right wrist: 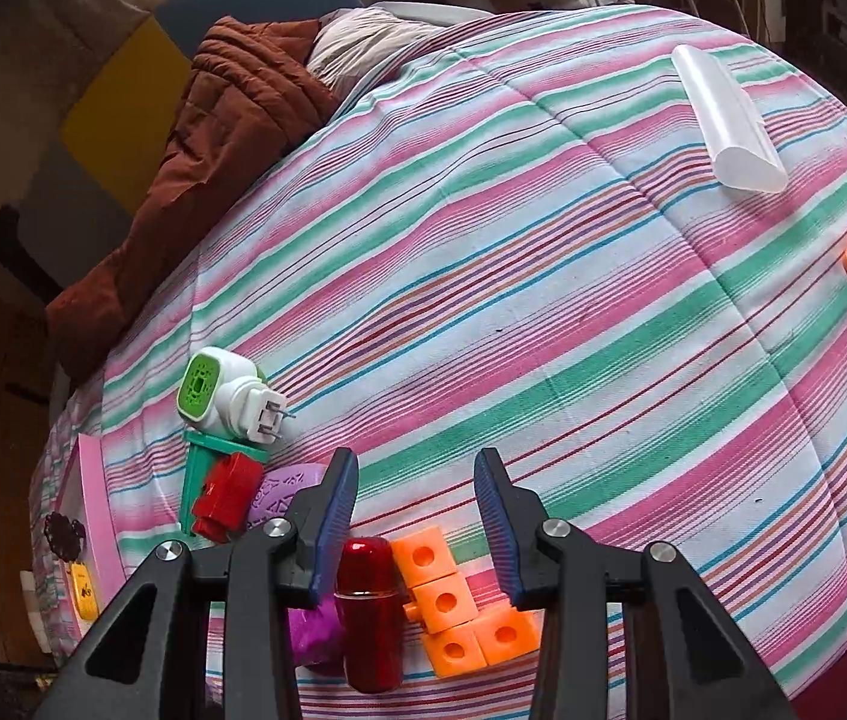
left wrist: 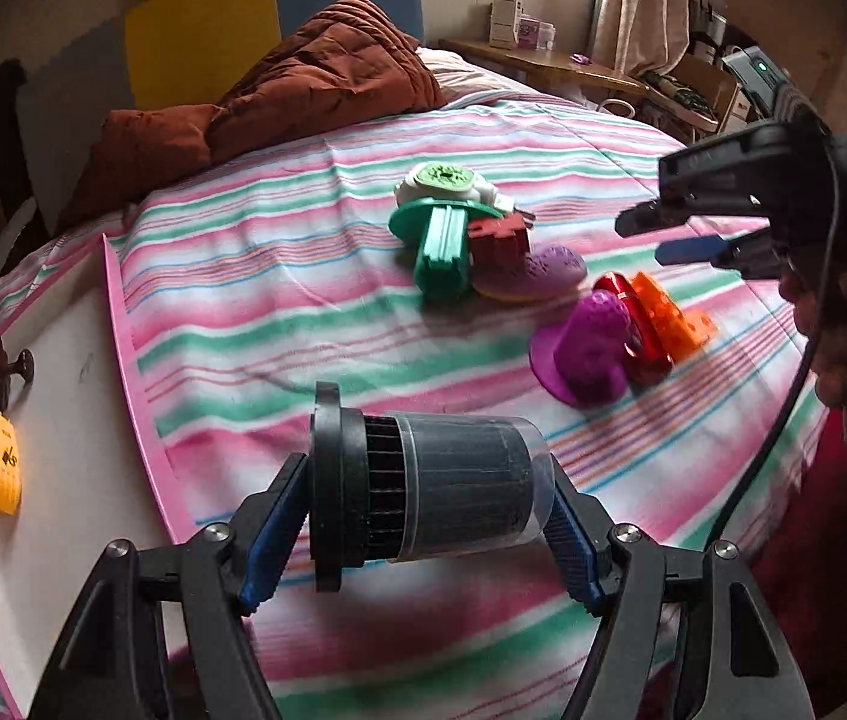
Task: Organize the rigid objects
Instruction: 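Hold the cylinder in the left gripper while the right gripper grasps the white plug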
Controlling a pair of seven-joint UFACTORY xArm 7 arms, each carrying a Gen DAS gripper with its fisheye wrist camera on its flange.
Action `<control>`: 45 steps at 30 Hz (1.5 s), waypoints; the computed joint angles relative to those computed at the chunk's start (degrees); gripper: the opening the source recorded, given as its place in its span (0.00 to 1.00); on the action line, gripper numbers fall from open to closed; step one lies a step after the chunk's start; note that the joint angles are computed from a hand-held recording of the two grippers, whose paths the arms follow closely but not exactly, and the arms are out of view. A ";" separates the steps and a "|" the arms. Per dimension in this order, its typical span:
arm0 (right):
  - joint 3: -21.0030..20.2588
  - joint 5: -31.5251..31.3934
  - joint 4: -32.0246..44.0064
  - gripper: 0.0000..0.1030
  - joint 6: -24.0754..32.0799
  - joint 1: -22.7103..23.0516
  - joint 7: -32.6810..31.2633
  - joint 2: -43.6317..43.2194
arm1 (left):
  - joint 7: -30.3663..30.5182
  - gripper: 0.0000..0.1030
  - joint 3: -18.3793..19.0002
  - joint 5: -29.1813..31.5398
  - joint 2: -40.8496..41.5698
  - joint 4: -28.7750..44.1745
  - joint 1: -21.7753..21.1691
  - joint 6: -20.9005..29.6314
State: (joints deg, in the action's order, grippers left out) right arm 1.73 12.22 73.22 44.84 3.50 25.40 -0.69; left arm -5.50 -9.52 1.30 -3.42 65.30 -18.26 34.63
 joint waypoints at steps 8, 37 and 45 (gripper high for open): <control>0.84 -7.76 2.84 0.21 5.46 1.31 0.73 1.93 | 0.95 0.69 0.03 -1.12 -2.84 -6.20 -0.04 -2.79; 2.60 -6.91 28.37 0.49 6.69 5.66 -6.63 20.35 | -0.30 0.68 -0.24 0.39 -4.20 -10.05 0.15 -8.97; 3.25 -7.13 42.09 0.62 14.44 6.33 -10.14 31.03 | -0.57 0.68 -0.29 0.42 -4.21 -10.20 0.07 -9.33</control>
State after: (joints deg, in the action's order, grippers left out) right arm 4.97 5.08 115.31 59.28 9.82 15.26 30.34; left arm -6.07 -9.81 1.73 -7.62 55.10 -18.19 25.30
